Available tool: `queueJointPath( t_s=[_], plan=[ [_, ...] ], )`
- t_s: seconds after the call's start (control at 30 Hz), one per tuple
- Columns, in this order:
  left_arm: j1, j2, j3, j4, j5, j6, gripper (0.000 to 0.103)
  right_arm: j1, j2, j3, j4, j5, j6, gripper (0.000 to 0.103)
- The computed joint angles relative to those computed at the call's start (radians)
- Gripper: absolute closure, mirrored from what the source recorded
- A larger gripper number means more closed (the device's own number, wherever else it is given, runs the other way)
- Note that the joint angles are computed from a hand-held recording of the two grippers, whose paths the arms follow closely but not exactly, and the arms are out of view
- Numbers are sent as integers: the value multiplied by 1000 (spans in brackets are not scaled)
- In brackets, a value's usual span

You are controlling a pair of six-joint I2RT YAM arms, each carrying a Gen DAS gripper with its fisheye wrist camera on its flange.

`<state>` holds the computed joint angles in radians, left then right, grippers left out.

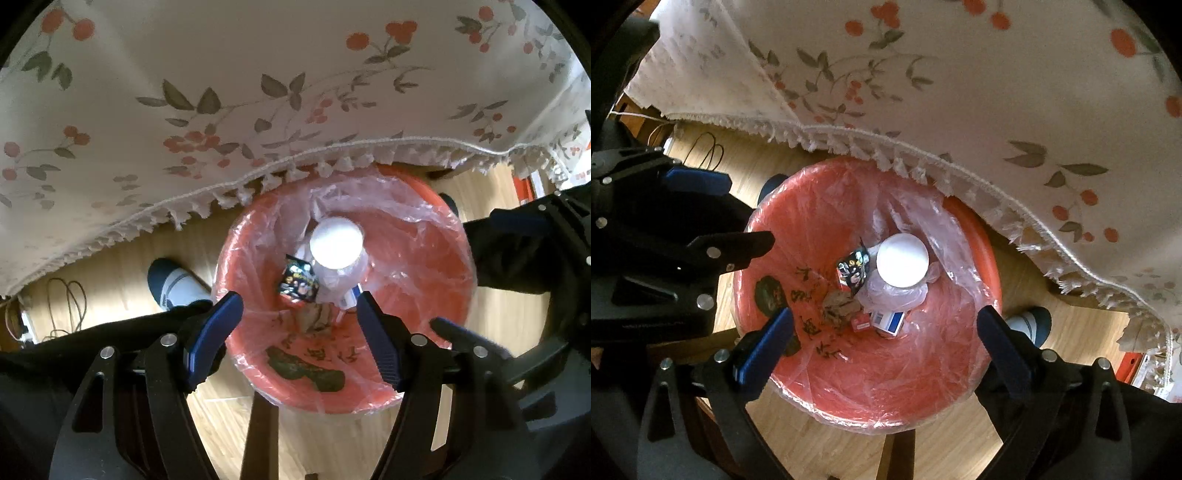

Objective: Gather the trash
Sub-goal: 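Open the left tool dropping the wrapper while the right tool drops the lid, then move both tools back over the bed toward the grey bag and bottle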

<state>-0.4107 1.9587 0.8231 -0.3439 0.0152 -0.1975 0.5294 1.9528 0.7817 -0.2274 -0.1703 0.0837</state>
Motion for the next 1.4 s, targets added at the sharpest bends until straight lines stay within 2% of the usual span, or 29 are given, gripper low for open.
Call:
queueJointPath(
  t_s=[0.13, 0.27, 0.37, 0.5, 0.63, 0.7, 0.83, 0.93, 1.13, 1.3, 1.4],
  plan=[
    [1, -72, -22, -2, -12, -17, 32, -11, -105, -32, -15, 36, 22, 5],
    [25, -218, -50, -22, -6, -22, 19, -33, -277, -71, -53, 90, 35, 5],
    [53, -327, -42, -71, 45, 4, 14, -69, -418, -77, -97, 122, 15, 5],
    [62, -430, 31, -179, 20, 39, 9, -132, -528, -34, -148, 136, -28, 5],
    [71, -427, 191, -305, -33, 90, 9, -213, -552, 65, -181, 122, -79, 5],
    [77, -401, 293, -355, -74, 137, 9, -243, -538, 115, -185, 113, -93, 5],
    [97, -336, 457, -378, -120, 191, 6, -282, -460, 252, -213, 131, -148, 5],
    [120, -211, 648, -426, -157, 195, 6, -307, -377, 371, -246, 126, -174, 5],
    [176, 33, 987, -499, -104, 209, 6, -353, -205, 571, -260, 105, -191, 5],
    [186, 275, 1350, -594, -109, 237, 6, -365, -25, 778, -294, 90, -199, 5],
    [189, 481, 1698, -709, -114, 256, 6, -372, 81, 908, -316, 78, -205, 5]
  ],
)
